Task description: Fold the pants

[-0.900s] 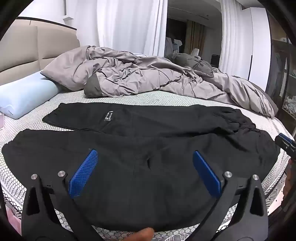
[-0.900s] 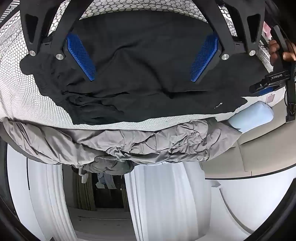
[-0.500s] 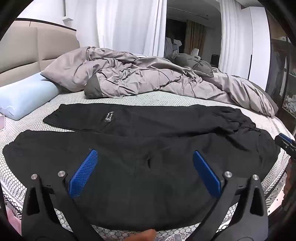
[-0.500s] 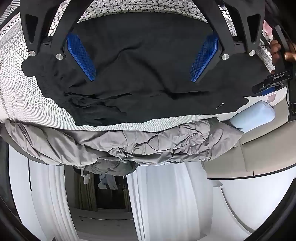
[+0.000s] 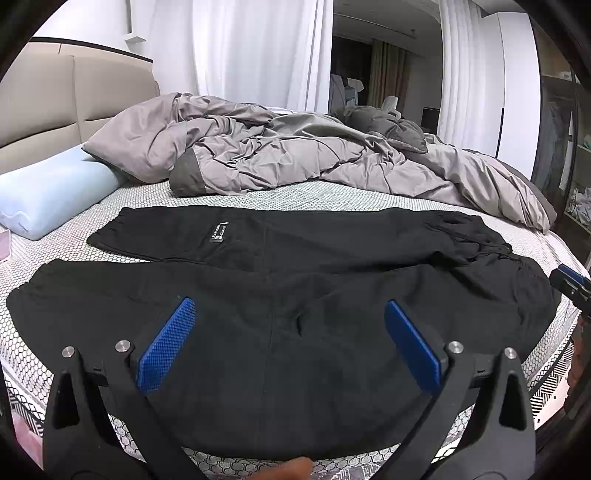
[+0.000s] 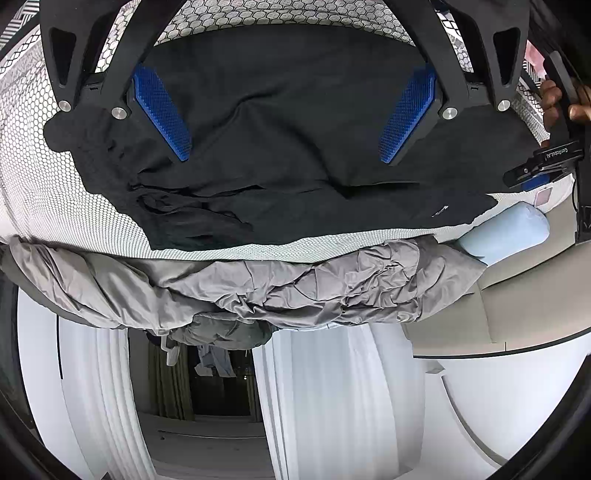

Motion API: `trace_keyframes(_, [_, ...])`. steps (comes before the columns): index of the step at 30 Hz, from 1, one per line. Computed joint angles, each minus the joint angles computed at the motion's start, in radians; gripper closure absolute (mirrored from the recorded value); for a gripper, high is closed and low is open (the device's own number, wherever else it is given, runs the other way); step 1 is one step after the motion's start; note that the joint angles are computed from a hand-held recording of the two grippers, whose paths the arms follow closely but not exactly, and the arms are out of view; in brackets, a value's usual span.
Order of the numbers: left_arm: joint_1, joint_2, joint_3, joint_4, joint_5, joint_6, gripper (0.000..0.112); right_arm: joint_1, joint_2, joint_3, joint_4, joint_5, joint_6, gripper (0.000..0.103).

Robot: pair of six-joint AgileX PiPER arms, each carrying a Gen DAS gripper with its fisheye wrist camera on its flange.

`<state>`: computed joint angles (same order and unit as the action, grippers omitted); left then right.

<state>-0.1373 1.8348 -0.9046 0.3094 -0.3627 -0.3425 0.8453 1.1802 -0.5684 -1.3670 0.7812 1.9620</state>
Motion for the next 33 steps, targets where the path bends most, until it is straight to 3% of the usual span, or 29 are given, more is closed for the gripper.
trace_keyframes(33, [-0.006,-0.004,0.002,-0.019,0.0,0.017,0.01,0.002,0.004,0.005,-0.011,0.002,0.015,0.0])
